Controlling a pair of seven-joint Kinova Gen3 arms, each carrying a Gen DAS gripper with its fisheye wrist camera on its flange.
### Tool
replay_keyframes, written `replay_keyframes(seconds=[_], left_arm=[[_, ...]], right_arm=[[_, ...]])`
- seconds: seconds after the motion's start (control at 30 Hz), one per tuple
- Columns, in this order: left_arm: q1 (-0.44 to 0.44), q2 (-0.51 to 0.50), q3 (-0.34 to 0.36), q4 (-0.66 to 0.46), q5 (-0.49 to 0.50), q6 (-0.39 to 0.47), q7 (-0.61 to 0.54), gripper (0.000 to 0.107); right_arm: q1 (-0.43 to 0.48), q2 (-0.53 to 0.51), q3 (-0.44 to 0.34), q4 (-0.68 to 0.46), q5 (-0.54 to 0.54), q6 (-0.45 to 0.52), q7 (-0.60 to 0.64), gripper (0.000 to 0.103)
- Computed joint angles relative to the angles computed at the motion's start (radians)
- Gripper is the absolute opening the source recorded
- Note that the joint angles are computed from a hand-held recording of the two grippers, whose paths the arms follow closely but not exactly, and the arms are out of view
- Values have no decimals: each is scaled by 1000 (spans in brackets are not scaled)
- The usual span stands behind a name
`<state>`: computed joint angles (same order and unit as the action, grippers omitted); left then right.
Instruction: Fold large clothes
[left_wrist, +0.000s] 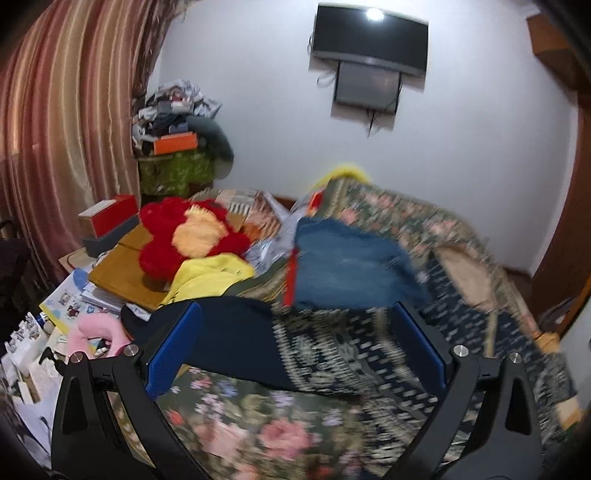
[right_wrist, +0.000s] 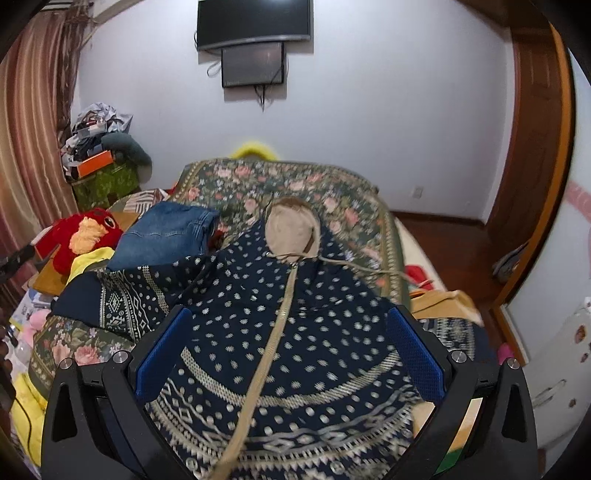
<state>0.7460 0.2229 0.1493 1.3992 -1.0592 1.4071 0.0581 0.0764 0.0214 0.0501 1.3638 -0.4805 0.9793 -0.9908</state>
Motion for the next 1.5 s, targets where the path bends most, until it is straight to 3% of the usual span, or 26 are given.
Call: replay_keyframes(seconds=[0.13,0.4,0.5,0.63,0.73,0.93,1.03,1.1,1.17,1.27,1.33,1.37,1.5], left_arm=[[-32,-37,-108,129,92,-146,-23,103],[-378,-149,1,338,382,-472,-51,101],[-400,-186,-42,406,444,-576,-68,98],[-473,-215,-48,468,526,-687,-128,97],[-537,-238,-66,533,625,-807,-174,91],[-640,-277,-69,645,672,-1027,-192,89],[-692,-276,-76,685,721,-1118,-221,78],[-712,-266,-81,678,766,-1116,-259,70],[-719,-259,-88,668,804,-1108,-304,70],[-713,-248,-69,617,751,-1009,-250,63],[-706,-227,-43,583,671,-927,-181,39],[-692,-211,-46,567,641,-887,-169,13],[-634,-193,-59,489,627,-744,-204,3]], right_arm=[[-38,67,-32,-47,93,-37,-47,103],[-58,189,-84,-126,151,12,-19,103],[-63,242,-94,-173,148,91,-9,103],[-28,310,-137,-250,98,230,-4,103],[-54,316,-128,-250,111,234,-23,103],[-74,317,-124,-257,146,235,-56,103],[-71,325,-123,-273,147,249,-69,103],[-72,329,-121,-280,153,252,-82,103],[-69,330,-121,-289,153,262,-95,103],[-59,323,-121,-289,147,265,-105,103],[-50,316,-118,-286,142,261,-109,103],[-47,314,-117,-286,140,263,-112,103],[-24,316,-112,-305,122,293,-133,103]])
